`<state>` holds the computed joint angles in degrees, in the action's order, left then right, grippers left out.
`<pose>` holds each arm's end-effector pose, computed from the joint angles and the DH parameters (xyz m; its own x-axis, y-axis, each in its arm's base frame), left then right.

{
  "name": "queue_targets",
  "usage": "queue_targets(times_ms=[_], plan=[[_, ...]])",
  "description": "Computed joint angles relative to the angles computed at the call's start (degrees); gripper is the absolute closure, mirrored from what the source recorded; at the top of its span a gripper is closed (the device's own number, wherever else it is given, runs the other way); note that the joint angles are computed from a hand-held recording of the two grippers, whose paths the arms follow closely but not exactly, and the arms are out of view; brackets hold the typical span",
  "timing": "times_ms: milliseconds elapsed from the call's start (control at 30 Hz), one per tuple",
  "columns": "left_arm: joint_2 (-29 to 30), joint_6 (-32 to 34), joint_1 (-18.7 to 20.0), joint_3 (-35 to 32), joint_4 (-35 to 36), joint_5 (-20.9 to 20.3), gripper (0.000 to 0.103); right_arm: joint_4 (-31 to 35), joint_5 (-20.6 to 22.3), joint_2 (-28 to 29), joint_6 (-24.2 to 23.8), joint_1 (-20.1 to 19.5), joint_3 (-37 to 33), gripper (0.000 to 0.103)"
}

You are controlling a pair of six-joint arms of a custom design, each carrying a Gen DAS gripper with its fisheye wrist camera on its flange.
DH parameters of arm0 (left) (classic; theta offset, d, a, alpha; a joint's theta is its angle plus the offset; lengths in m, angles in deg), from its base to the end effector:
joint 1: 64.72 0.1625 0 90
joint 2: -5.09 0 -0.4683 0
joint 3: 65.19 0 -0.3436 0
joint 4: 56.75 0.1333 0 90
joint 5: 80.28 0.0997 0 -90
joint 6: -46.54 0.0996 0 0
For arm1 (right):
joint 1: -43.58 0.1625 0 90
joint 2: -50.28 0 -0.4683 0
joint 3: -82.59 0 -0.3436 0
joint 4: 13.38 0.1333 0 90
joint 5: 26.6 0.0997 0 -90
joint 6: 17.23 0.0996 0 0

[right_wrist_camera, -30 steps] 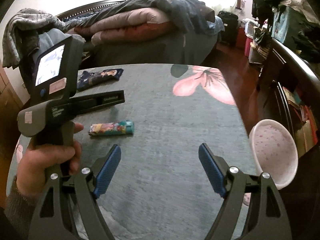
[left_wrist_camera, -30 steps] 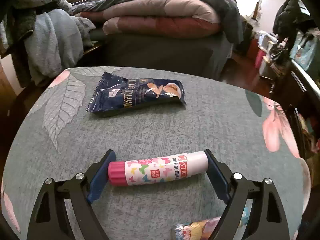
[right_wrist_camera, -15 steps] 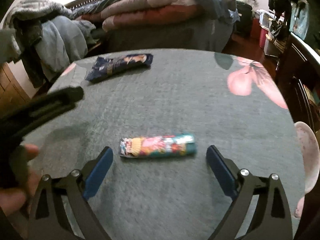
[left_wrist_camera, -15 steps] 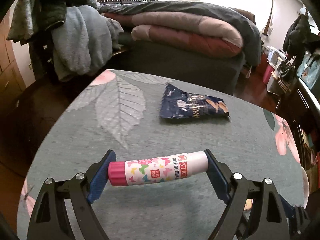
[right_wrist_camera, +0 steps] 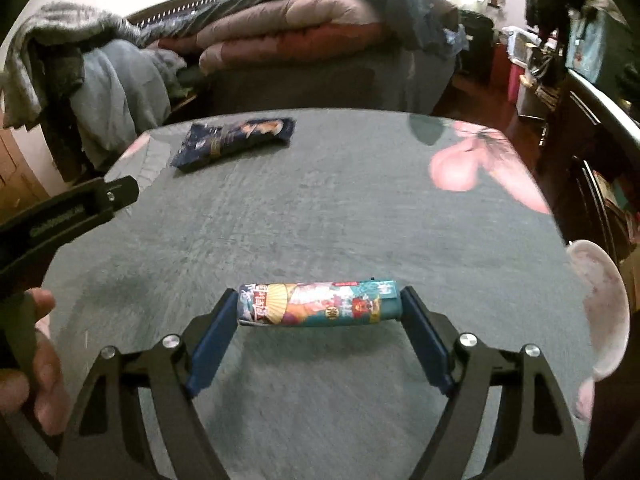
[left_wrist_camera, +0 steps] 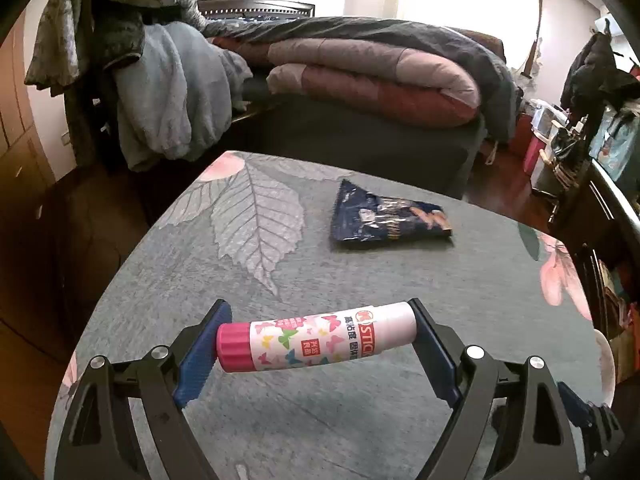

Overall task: Collect trash
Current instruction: 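Carry the glue stick and candy tube to the wastebasket and release them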

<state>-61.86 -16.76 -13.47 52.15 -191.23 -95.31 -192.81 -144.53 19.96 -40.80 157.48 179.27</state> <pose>-0.1333 -0.5328 0.2927 -0.6191 -0.5852 -0.5236 0.1547 0.5628 -0.8120 0.3499 -0.5758 0.0423 -0.6595 -0.5106 0.5517 -0.6944 0.6949 -0.1868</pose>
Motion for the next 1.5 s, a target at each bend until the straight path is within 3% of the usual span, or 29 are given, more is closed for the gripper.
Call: queue_targets(times_ms=[233,600,900,1167,1500], plan=[[3.69,4.84,-3.2,-1.49,-4.75,-0.46,0.016,-3.91,1.24,-7.31,1.81,-1.85,7.2,0.022],[16.22,27.34,-6.94,-8.39,-24.96,-5.76,0.016,-10.31,0.07,-16.25,2.88,-6.83,15.1,0.022],[25.9,41.13,-8.03,-17.52,-31.94,-11.17,0.016,-13.89,-2.12,-21.22,3.33,-11.87,17.39,0.022],[33.93,49.14,-7.46,-28.11,-31.44,-18.0,0.016,-16.92,-3.55,-23.3,2.34,-16.18,16.39,0.022],[43.79,55.34,-5.59,-44.49,-23.95,-24.15,0.016,-18.25,-5.21,-19.34,-2.04,-19.42,10.14,0.022]])
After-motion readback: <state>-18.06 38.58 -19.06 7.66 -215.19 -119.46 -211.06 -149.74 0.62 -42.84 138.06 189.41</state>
